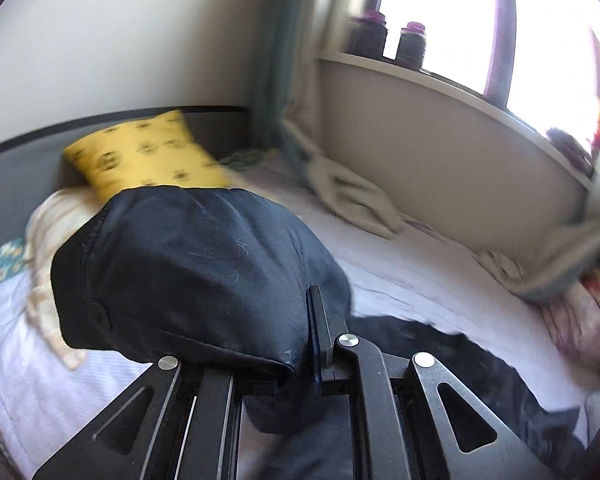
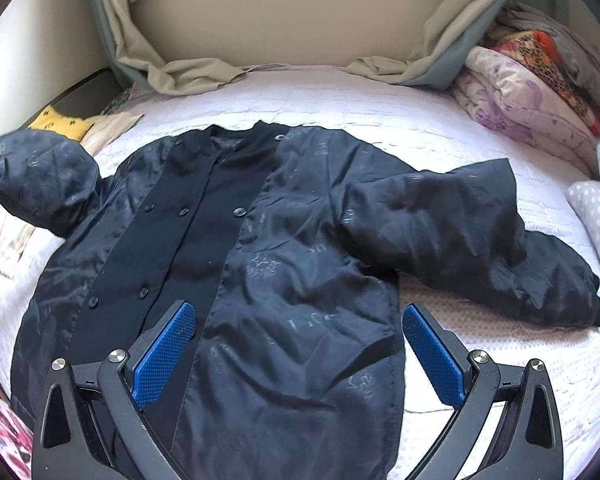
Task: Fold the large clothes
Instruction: 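Fold the held sleeve across the coat front with the left tool, release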
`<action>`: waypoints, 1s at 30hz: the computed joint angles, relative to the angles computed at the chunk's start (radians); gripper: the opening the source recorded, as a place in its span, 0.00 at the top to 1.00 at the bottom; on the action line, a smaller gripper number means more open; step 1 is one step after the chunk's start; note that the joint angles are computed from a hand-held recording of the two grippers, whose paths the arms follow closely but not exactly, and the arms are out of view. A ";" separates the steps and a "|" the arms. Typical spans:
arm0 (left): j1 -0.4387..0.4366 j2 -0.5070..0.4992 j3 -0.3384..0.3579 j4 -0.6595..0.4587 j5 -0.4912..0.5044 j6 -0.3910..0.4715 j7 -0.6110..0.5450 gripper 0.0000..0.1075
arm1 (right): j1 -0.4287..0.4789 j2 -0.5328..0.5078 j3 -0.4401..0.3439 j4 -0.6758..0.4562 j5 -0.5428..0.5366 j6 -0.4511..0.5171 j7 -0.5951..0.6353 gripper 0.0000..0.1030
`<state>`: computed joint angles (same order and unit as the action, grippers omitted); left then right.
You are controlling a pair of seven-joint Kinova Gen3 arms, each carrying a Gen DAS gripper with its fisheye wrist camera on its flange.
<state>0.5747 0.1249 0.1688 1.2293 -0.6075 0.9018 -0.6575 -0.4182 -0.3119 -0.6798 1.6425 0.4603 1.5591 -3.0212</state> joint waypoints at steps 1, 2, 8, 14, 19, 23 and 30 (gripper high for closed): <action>0.020 0.029 0.019 -0.046 0.001 0.025 -0.020 0.87 | 0.000 -0.004 0.003 0.002 -0.003 -0.001 -0.003 0.00; 0.047 0.055 0.027 -0.082 -0.005 0.046 -0.031 0.87 | 0.001 -0.012 0.011 0.003 -0.007 -0.003 -0.004 0.00; 0.217 0.241 0.025 -0.273 -0.011 0.183 -0.118 0.87 | 0.039 -0.040 -0.005 -0.006 -0.008 0.002 0.002 0.00; 0.379 0.403 -0.008 -0.361 -0.019 0.294 -0.238 0.87 | 0.087 -0.079 0.005 -0.001 -0.042 -0.024 0.030 0.00; 0.454 0.437 -0.051 -0.329 -0.002 0.300 -0.315 0.69 | 0.143 -0.108 0.004 0.002 -0.073 -0.048 0.068 0.00; 0.507 0.415 -0.074 -0.269 0.013 0.269 -0.370 0.30 | 0.189 -0.118 -0.004 0.006 -0.097 -0.063 0.098 0.00; 0.458 0.283 -0.011 -0.131 0.145 0.252 -0.483 0.21 | 0.250 -0.143 0.006 0.025 -0.144 -0.080 0.134 0.00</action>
<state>1.0329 0.4079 0.1580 1.0987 -0.4628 1.1533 -1.1402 -0.1679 -0.4553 -0.6742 1.6677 0.3161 1.4790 -2.8873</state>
